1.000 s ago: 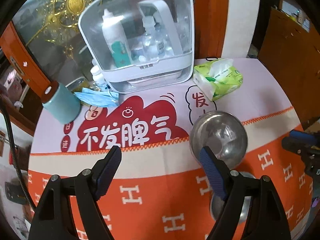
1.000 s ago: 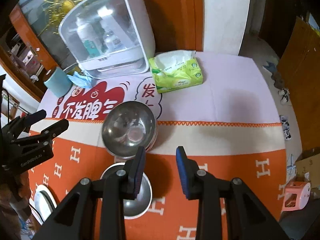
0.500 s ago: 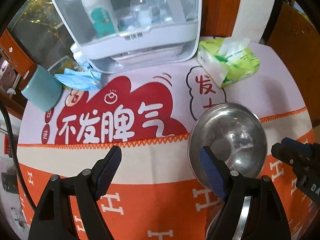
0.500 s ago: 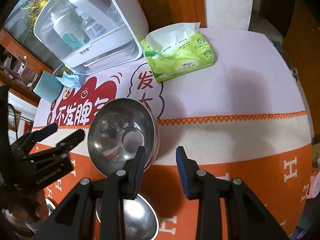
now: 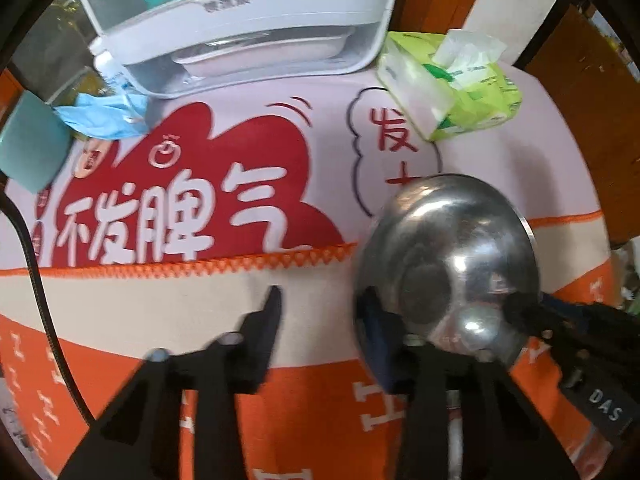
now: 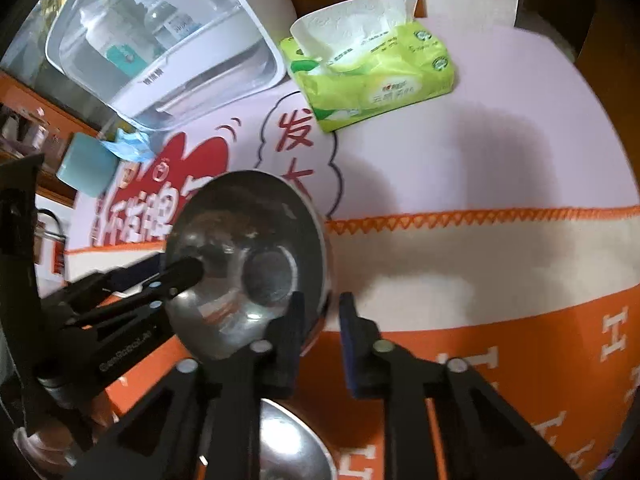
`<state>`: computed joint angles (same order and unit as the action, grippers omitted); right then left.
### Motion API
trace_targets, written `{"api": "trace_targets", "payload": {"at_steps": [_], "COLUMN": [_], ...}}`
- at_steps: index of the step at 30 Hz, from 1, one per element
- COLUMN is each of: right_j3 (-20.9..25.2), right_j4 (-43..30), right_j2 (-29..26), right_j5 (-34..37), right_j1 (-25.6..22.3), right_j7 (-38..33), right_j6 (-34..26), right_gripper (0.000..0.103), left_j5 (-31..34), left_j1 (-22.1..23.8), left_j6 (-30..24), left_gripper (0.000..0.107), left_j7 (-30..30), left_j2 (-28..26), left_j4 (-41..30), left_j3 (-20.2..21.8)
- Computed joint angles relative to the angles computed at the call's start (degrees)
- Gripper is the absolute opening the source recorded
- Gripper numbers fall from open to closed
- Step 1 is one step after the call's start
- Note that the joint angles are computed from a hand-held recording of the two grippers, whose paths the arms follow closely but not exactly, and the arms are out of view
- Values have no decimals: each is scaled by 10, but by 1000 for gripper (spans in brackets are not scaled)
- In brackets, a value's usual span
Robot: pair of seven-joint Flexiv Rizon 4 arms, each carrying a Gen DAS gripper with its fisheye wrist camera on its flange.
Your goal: Organize plates and bowls
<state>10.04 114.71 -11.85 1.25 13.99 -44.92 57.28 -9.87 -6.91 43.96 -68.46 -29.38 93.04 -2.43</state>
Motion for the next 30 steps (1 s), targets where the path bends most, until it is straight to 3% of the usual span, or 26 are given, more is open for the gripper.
{"api": "trace_targets", "payload": {"at_steps": [1,3,12,23,30], "right_j3": [0,-1,-2,6,31], "right_j4": [0,-2,5,4,37], "right_j2": [0,0,8,75,145], "right_j5": [1,-1,-15,-66,-128], "right_j1": [0,1,5,24,47], "right_j7": [3,8,33,70,138], "right_j6": [0,-5,9,7,6], "right_gripper": [15,14,13,12,12], "left_j5": [-7,3,-2,-29,-77], "left_j1": [3,-3,0,20,36], "left_j6": [-6,-12,-24,1,-5], "left_gripper": [14,9,8,8,9], "left_j7": [7,13,8,65,122], "left_j2": [0,1,9,121,234], "left_j4": [0,-3,-3,60,148], "left_j3": [-5,-4,-3,1,20]}}
